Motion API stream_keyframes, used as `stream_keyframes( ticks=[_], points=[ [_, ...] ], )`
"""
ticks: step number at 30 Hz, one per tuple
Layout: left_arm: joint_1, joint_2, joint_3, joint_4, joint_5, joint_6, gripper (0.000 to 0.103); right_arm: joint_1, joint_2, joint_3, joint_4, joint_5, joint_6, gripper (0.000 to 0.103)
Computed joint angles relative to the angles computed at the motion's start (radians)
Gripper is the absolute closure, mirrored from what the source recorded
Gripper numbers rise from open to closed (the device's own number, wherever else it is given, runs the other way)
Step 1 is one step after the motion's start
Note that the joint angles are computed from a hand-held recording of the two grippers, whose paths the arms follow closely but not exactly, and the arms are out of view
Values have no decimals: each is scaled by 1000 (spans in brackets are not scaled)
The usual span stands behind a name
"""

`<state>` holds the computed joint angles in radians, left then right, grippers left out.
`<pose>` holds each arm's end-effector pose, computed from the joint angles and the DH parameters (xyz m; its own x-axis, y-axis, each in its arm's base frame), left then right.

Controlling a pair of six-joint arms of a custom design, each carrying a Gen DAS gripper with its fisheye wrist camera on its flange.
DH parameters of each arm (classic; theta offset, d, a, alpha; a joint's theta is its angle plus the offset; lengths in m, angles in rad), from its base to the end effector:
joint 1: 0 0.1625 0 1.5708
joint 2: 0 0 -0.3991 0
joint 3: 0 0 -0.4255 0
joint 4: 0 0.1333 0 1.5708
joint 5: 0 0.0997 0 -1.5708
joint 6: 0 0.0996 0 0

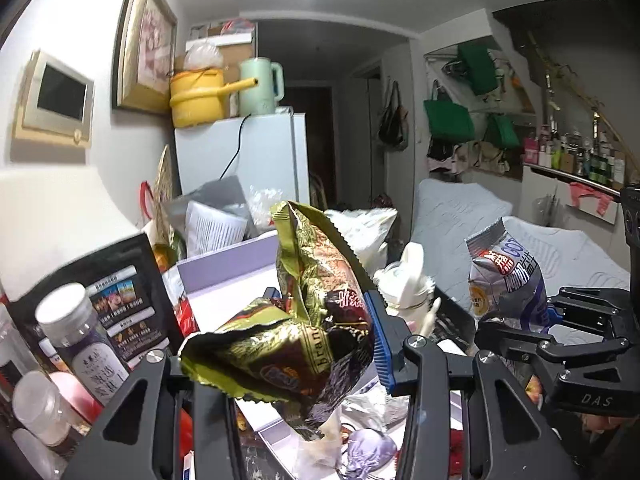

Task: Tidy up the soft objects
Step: 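Lift the green-gold snack bag and GOZKI packet and carry them over the box, then lower both packets into the box and open the left and right grippers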

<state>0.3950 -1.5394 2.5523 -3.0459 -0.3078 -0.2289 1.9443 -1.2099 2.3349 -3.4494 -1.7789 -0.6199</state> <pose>-0.2264 -0.3417 0.2179 -0.6830 0.0349 -0.7296 0.6891 0.3618 -0.6278 0.2742 -0.3907 0.1491 -0.6289 -0.5779 0.5202 -0.7758 0.4217 -0.4694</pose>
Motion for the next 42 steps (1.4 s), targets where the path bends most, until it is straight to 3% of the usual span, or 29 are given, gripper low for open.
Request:
stream_keyframes(
  ticks=[8,17,38,42],
  points=[
    [121,75,-22,-45,-72,3,61,-46,112,-73,8,-17,7,70],
    [203,139,-41,-68,-122,6,61,-95,184,-118,24,-30,13,70],
    [278,206,-53,-49,-185,5,61,-151,307,-191,112,-162,27,70],
    [283,211,-56,-51,-201,18,61,-165,307,-197,141,-158,44,70]
  ],
)
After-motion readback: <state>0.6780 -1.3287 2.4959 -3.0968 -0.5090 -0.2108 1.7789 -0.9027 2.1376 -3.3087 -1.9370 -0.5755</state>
